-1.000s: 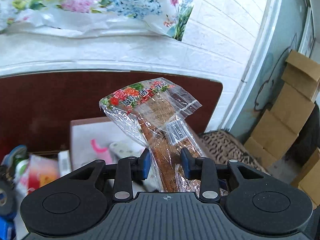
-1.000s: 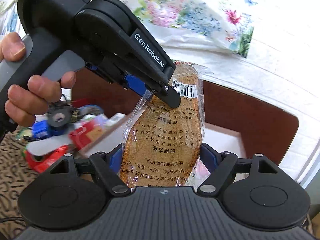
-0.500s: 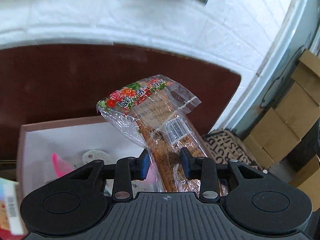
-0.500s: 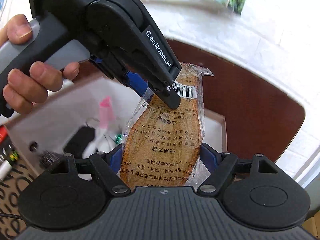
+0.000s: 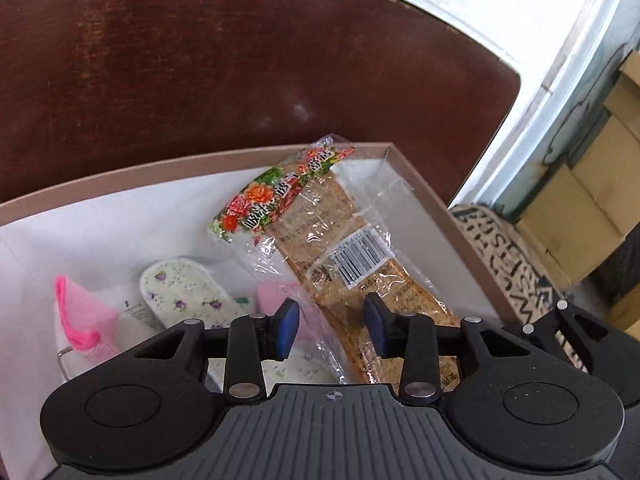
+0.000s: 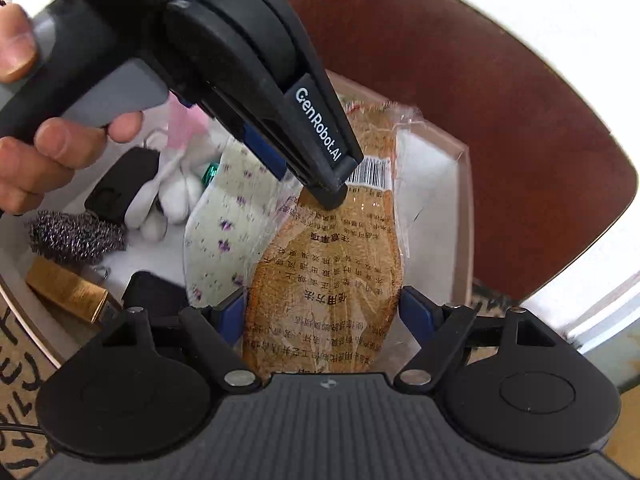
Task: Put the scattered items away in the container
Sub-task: 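Lower the bagged insoles into the box and open the left gripper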
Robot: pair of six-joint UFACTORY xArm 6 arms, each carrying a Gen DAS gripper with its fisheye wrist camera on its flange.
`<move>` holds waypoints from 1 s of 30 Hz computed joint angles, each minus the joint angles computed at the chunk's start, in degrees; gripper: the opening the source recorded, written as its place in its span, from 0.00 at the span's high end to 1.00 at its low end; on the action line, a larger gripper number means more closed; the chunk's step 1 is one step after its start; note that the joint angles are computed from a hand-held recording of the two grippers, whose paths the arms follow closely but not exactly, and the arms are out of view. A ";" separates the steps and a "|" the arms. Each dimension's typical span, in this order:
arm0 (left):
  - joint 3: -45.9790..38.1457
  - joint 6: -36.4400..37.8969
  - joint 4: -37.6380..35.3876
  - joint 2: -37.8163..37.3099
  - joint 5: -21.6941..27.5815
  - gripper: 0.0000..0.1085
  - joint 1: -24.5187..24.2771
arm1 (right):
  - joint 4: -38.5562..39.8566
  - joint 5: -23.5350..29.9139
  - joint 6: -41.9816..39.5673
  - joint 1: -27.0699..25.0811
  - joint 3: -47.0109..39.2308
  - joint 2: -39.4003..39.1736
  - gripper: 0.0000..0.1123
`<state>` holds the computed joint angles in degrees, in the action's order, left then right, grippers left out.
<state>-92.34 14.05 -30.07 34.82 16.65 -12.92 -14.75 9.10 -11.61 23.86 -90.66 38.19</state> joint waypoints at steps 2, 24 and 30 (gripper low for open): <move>0.21 -2.51 3.69 -0.02 0.80 0.52 0.16 | 0.27 2.59 -0.28 0.36 -1.36 0.30 0.27; 15.48 -14.98 16.99 -9.80 -10.20 0.14 1.01 | 2.96 4.05 4.43 1.40 1.38 -3.38 0.10; 22.89 -33.87 40.11 -15.78 -15.47 0.13 2.48 | 1.95 -1.56 8.50 0.94 7.04 -7.73 0.09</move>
